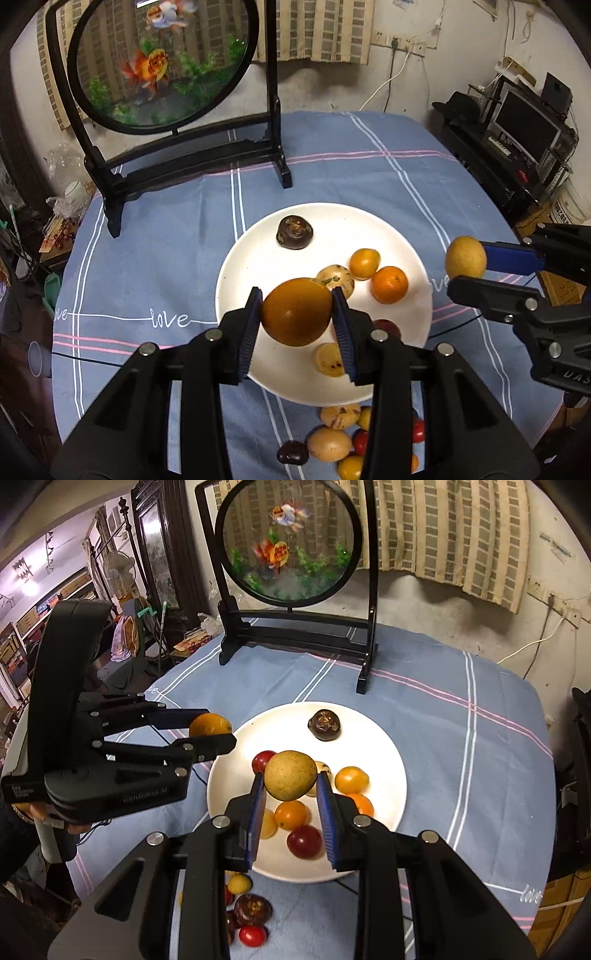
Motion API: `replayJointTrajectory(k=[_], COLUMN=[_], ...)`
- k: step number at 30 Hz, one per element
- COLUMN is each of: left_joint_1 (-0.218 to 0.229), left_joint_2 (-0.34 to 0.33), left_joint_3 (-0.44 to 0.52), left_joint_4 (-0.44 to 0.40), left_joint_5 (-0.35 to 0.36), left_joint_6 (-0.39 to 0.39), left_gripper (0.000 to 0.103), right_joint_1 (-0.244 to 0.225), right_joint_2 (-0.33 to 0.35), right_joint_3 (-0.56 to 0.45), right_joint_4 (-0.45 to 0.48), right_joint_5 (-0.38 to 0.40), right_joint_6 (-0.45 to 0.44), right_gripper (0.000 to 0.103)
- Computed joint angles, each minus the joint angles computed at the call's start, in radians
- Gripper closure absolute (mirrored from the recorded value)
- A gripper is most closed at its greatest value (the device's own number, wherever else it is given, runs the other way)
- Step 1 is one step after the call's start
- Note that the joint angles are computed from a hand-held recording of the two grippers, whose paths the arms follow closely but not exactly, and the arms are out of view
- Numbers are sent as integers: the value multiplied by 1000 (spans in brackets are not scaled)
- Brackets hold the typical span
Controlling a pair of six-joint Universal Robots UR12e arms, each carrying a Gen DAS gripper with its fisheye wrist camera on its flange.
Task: Organize fruits
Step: 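Carry both fruits over the white plate and open both tools to release, then grasp a tangerine with the right tool while the left grasps a dark green fruit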
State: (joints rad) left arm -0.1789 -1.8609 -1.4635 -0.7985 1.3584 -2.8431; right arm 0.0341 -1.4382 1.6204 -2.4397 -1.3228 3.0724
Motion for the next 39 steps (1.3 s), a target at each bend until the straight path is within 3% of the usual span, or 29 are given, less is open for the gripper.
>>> replayJointTrajectory(k=[9, 21, 23, 25, 31, 39], left_joint_1=[-16, -23, -23, -24, -7, 51], left_joint_2=[-47, -90, -93, -91, -86, -33], left_joint_3=[30, 59, 59, 52, 58, 18], left_joint_4=[1, -58, -53, -35, -50, -19], left_joint_5=[70, 80, 84, 85, 49, 21], left_joint_6=[17, 13, 8, 12, -19, -83], left_gripper=[65, 63, 42, 41, 41, 36], right_joint_1=[-7, -14, -15, -17, -26, -38], right_joint_2=[62, 114, 124, 127, 104, -9], right_joint_3=[-42, -75, -88, -89, -67, 31], right_joint_4=[42, 101, 125, 122, 95, 44], right_joint_5=[19, 37, 28, 27, 19, 10], right_joint_6=[-3, -14, -6, 1, 21, 38], right_gripper=[75, 74, 68, 68, 68, 68])
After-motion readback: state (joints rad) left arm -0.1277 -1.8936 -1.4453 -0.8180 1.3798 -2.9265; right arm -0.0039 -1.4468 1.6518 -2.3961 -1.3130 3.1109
